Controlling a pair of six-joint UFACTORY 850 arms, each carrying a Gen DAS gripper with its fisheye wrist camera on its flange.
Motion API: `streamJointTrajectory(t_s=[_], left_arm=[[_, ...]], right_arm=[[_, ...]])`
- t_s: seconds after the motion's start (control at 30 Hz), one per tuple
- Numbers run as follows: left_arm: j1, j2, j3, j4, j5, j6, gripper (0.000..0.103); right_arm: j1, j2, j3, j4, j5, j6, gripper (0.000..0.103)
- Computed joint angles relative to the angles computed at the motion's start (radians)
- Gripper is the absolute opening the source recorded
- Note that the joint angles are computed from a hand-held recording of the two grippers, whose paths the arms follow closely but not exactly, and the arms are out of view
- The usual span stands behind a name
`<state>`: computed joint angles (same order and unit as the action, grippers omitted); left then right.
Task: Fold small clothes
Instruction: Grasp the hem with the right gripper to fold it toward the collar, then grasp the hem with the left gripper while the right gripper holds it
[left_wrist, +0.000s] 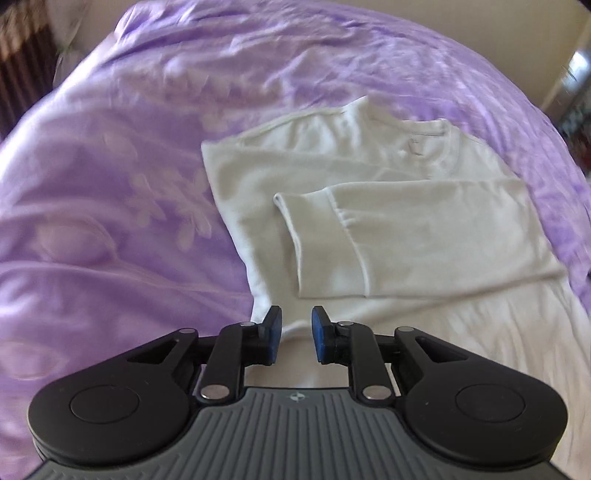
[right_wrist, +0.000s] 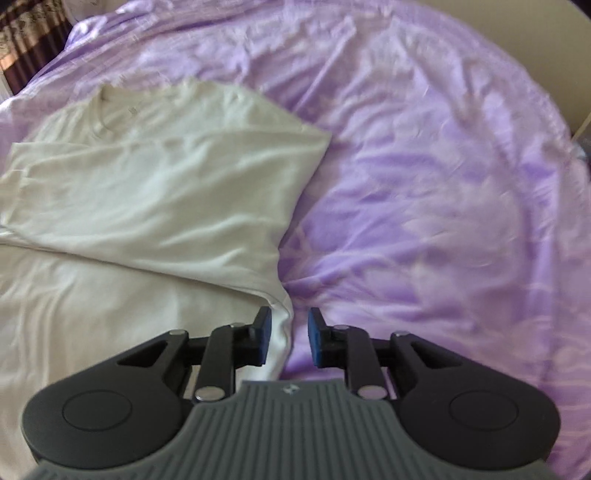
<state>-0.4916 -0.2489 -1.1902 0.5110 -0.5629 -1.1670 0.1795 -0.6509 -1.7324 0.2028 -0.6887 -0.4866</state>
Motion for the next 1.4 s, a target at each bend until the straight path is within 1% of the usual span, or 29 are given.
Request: streamJointTrajectory(t_s=[0.03,0.13,0.27,0.33,0.47,0.53,0.6,0.7,0.8,0.87,0.93,1.03,1.1,1.13,1.17,1.2,1.23,1.27,1.33,1.37,1.4], left_arm=[[-0.014,0.023,0.005,0.009,-0.016,0.010,0.027],[-0.057,0.089,0.011,0.009,-0.066,0.059,0.027],[-0.138,0.149,-0.004,0.036,-0.155,0.105,0.028],[-0.177,0.174,-0.008,0.026,-0.186,0.139,0.029],[-0.250,0.207,0.001,-0.005,-0.229,0.212,0.030],[-0.286,0.214,0.009,-0.031,-0.252,0.241,0.030],[-0.318,0.216,0.019,-0.072,-0.272,0.279,0.030],[-0.357,0.219,0.046,-0.128,-0.284,0.304,0.031],[-0.392,0.212,0.069,-0.156,-0.292,0.330,0.031],[-0.418,0.207,0.080,-0.153,-0.301,0.333,0.031],[-0.428,0.198,0.087,-0.177,-0.300,0.368,0.032],[-0.434,0.189,0.097,-0.223,-0.296,0.422,0.037],[-0.442,0.184,0.104,-0.241,-0.305,0.426,0.037],[-0.440,0.181,0.108,-0.252,-0.304,0.433,0.037],[-0.440,0.181,0.112,-0.263,-0.304,0.437,0.037],[-0.441,0.183,0.118,-0.270,-0.304,0.437,0.037],[-0.442,0.186,0.122,-0.272,-0.302,0.433,0.037],[-0.443,0.190,0.125,-0.271,-0.300,0.427,0.037],[-0.441,0.197,0.130,-0.276,-0.298,0.424,0.037],[-0.440,0.199,0.131,-0.278,-0.298,0.427,0.037],[-0.439,0.199,0.130,-0.283,-0.297,0.436,0.037]], right_arm=[[-0.009,0.030,0.019,0.015,0.001,-0.021,0.017],[-0.036,0.121,0.069,0.052,0.004,-0.077,0.017],[-0.078,0.247,0.129,0.076,-0.003,-0.131,0.020],[-0.102,0.309,0.154,0.081,-0.010,-0.164,0.020],[-0.155,0.411,0.191,0.052,-0.031,-0.202,0.020],[-0.185,0.448,0.203,0.048,-0.064,-0.221,0.021],[-0.213,0.490,0.238,0.066,-0.089,-0.261,0.029],[-0.239,0.562,0.336,0.100,-0.094,-0.324,0.031],[-0.240,0.635,0.460,0.135,-0.091,-0.393,0.031],[-0.225,0.681,0.544,0.154,-0.089,-0.431,0.031],[-0.209,0.721,0.614,0.182,-0.099,-0.478,0.031],[-0.163,0.777,0.716,0.188,-0.089,-0.529,0.039],[-0.127,0.807,0.774,0.168,-0.058,-0.549,0.039],[-0.108,0.820,0.800,0.142,-0.029,-0.543,0.039],[-0.084,0.825,0.821,0.104,0.013,-0.517,0.038],[-0.069,0.827,0.836,0.068,0.049,-0.490,0.032],[-0.062,0.829,0.845,0.045,0.071,-0.472,0.021],[-0.066,0.823,0.843,0.051,0.074,-0.471,0.000],[-0.101,0.797,0.810,0.113,0.021,-0.498,0.000],[-0.112,0.786,0.795,0.108,0.000,-0.500,0.000],[-0.118,0.780,0.789,0.085,-0.005,-0.501,0.000]])
